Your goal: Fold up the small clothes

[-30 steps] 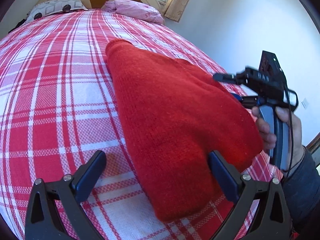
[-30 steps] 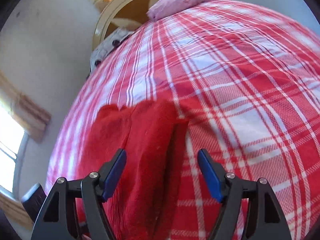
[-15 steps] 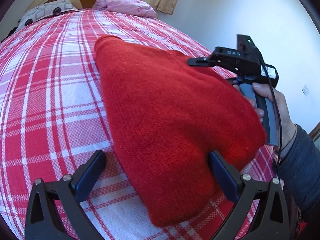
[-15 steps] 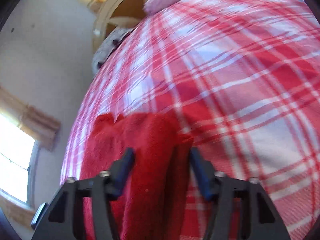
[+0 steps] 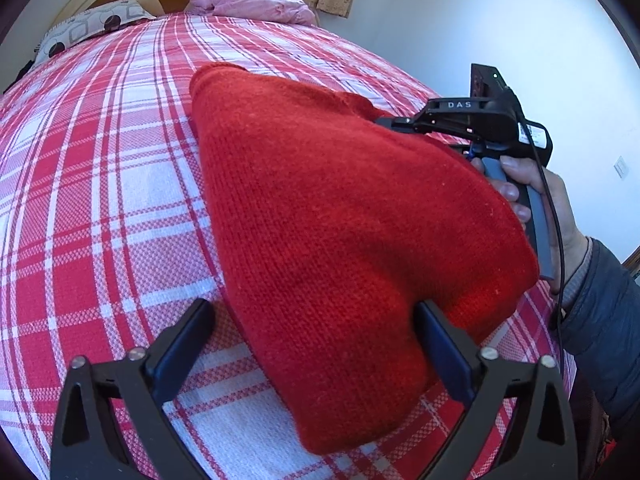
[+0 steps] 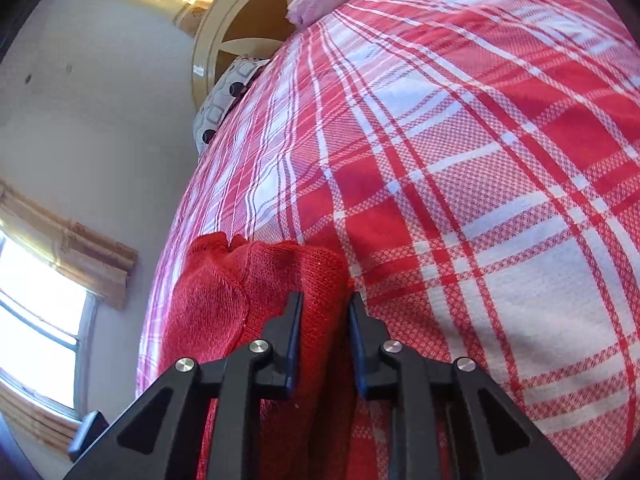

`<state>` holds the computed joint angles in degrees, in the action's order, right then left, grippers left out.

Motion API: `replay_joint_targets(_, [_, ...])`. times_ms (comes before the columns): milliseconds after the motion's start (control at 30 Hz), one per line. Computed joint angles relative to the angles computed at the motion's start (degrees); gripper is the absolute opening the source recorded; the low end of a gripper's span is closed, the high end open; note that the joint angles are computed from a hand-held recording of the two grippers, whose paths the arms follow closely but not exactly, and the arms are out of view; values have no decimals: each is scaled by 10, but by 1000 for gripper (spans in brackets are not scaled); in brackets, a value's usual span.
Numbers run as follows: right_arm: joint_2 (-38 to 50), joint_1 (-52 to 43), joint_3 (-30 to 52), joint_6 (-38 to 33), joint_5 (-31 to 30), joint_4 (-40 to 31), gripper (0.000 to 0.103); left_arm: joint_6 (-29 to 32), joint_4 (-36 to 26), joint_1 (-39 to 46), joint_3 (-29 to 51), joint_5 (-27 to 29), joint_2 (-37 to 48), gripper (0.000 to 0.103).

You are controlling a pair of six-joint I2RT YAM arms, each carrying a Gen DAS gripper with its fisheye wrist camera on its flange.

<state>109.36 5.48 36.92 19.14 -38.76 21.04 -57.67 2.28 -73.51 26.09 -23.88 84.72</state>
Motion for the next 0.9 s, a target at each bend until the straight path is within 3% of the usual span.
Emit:
replay_joint_targets(67, [2, 0, -2, -3, 1, 7, 21, 2, -1, -8, 2, -3, -2, 82])
replay_joint_targets(200, [-7, 5, -7, -4, 8, 9, 18, -15, -1, -25, 7, -8, 2, 73])
replay_joint_targets(300, [-35, 18, -19, -10, 32, 3, 16, -29, -4, -30, 2, -8, -14, 60])
replay_joint_targets(467, [-65, 17, -37, 2, 37, 11, 15, -65, -82, -73, 27, -50, -31, 41])
replay_joint_targets(633, [-122, 31, -59, 7, 42, -4, 14, -96, -147, -107, 47, -81, -61, 34])
replay_joint_targets(900, [-181, 102, -70, 43, 60, -23, 14, -189, -266, -194, 75, -145, -103, 33])
